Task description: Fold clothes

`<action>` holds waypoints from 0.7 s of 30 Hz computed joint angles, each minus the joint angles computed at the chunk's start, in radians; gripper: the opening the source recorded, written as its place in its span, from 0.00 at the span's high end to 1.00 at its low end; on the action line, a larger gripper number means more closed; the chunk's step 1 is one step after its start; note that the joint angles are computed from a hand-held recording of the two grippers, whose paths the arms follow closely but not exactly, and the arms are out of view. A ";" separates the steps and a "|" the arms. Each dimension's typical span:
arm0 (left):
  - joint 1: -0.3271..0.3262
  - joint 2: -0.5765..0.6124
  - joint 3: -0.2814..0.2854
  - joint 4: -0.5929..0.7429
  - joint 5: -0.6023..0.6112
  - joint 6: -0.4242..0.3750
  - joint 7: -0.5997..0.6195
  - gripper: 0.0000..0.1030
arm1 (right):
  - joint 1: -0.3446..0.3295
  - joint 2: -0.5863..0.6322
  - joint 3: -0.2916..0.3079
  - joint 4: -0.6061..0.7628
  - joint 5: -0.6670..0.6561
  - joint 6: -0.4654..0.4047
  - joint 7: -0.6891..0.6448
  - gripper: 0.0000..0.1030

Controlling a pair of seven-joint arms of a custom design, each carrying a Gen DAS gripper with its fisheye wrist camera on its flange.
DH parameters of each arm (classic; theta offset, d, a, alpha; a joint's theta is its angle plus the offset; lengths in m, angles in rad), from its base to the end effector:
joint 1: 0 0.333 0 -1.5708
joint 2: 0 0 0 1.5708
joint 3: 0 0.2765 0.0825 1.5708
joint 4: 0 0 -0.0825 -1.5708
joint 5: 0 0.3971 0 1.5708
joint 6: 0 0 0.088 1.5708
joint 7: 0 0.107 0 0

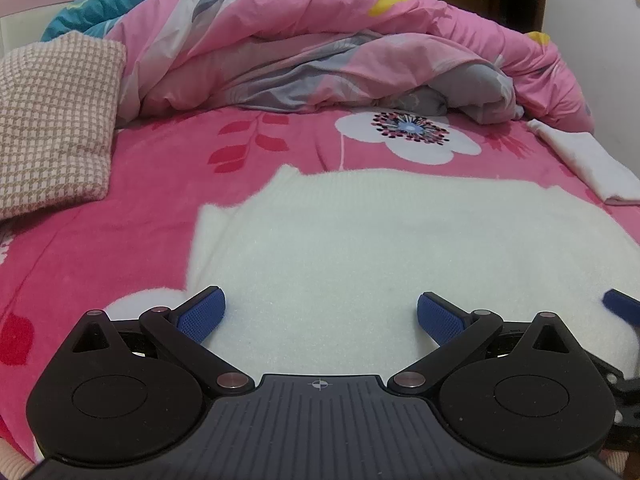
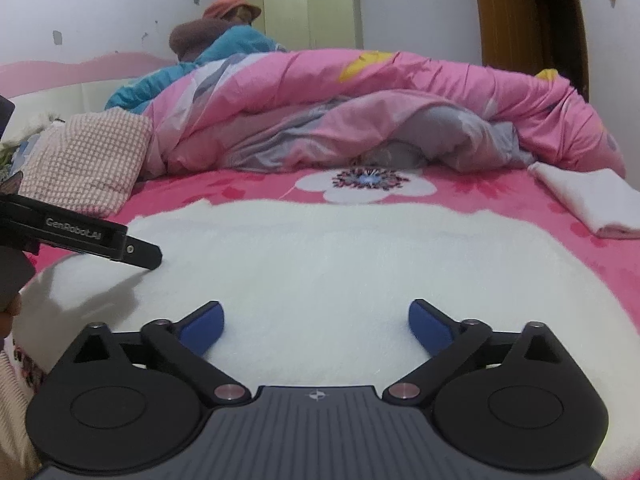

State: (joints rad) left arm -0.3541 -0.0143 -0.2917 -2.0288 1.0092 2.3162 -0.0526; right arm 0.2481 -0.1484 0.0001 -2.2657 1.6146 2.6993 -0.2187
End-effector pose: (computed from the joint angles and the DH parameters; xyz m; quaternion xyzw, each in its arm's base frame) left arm 0.4824 -0.3440 0.4464 -0.7476 0.5121 -0.2604 0.3332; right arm 0.5287 0.0992 0.4117 -0.7686 0.3689 -0.1912 0.4864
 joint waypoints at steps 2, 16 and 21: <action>0.001 -0.001 0.001 -0.001 -0.003 0.003 0.001 0.00 | -0.001 -0.007 0.000 -0.005 -0.033 0.000 0.042 0.00; 0.038 -0.056 0.009 -0.079 0.019 0.131 -0.113 0.00 | 0.023 -0.029 -0.001 -0.022 -0.217 0.056 0.257 0.00; 0.075 -0.114 0.006 -0.153 0.095 0.242 -0.231 0.00 | 0.041 -0.033 0.000 -0.028 -0.196 0.100 0.217 0.00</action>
